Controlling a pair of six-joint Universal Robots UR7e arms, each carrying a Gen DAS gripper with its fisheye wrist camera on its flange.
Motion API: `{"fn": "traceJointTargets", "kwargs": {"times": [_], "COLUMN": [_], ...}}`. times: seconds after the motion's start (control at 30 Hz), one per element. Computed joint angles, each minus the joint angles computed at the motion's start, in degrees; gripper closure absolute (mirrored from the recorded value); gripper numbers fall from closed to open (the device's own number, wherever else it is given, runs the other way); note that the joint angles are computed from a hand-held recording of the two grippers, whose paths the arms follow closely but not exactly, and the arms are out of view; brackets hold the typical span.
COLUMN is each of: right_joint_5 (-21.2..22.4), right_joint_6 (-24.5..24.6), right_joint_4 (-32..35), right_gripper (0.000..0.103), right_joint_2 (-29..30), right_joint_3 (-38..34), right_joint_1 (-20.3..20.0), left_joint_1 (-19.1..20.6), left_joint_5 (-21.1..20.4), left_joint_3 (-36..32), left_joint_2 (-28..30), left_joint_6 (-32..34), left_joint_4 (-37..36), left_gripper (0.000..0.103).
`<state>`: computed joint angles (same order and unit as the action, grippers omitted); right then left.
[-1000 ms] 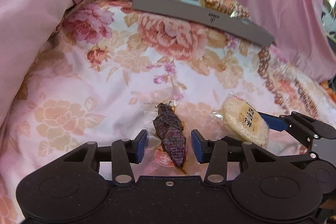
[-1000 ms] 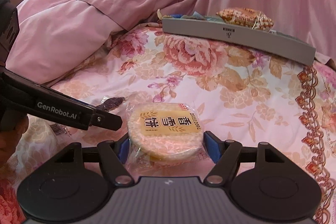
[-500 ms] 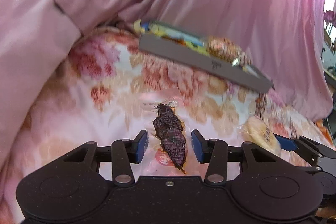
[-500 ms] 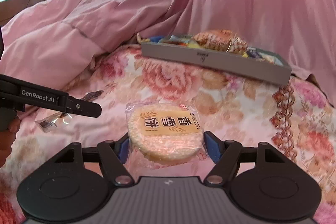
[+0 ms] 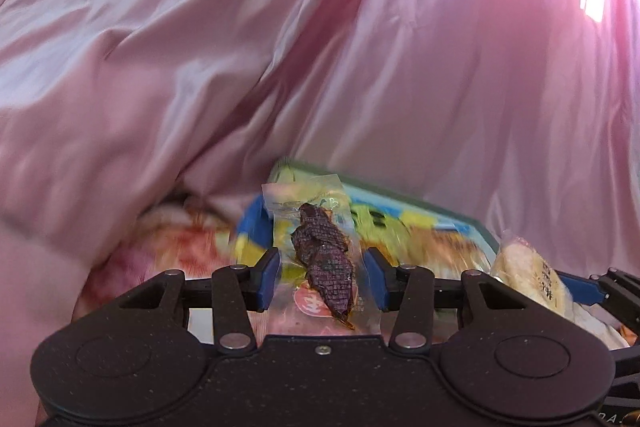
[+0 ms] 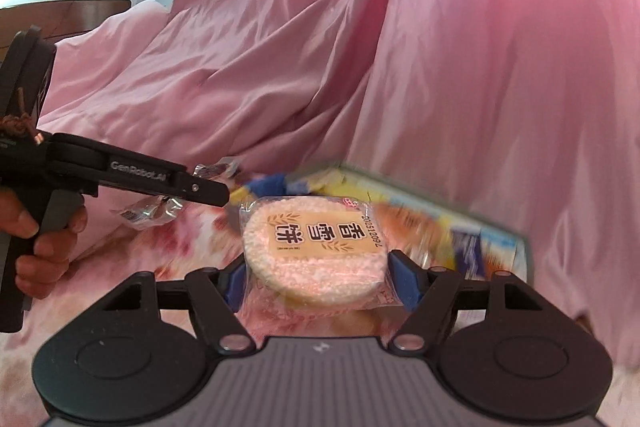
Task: Organize snacks
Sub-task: 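Carry the jerky and rice cake into the grey tray and release both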
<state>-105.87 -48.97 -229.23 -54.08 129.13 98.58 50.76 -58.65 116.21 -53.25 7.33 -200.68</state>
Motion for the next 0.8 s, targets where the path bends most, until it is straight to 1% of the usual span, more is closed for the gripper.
{"fn": "traceJointTargets", "kwargs": {"times": [0.07,0.17,0.3,0.4,0.57,0.67,0.8], "right_joint_5": [-0.89,-3.34,-4.79,-5.68,-7.34,-7.39,-7.35], "right_joint_6": [-0.68,-2.15,-0.98,-0.42,-0.90,-2.26,-2.31], "right_joint_4": [2.68,4.22,6.40,8.30,11.85,11.65,11.73], "right_gripper": [0.029,0.029,0.029,0.029,0.028,0.028,0.028], "right_joint_2": [0.21,1.70,3.36,4.33,6.66,7.69,8.13], "right_joint_3": [-3.63,-8.68,-14.12,-17.02,-21.81,-22.70,-23.07], "right_joint_1": [0.18,0.44,0.06,-0.71,-2.09,-2.84,-2.97], "left_joint_1": [0.62,1.47,2.30,2.79,3.28,3.37,3.23], "left_joint_5": [0.19,0.66,2.09,2.19,0.74,0.62,0.98], "left_joint_3": [-3.52,-7.86,-12.49,-14.04,-14.89,-16.00,-16.88], "left_joint_2": [1.45,3.53,5.96,6.92,7.30,8.07,8.58], "left_joint_6": [-0.13,-1.09,-1.77,-1.94,-0.73,0.28,-0.21], "left_joint_4": [2.20,5.68,10.26,12.05,13.85,14.45,15.30], "left_gripper": [0.055,0.055,0.055,0.055,0.055,0.055,0.054]}}
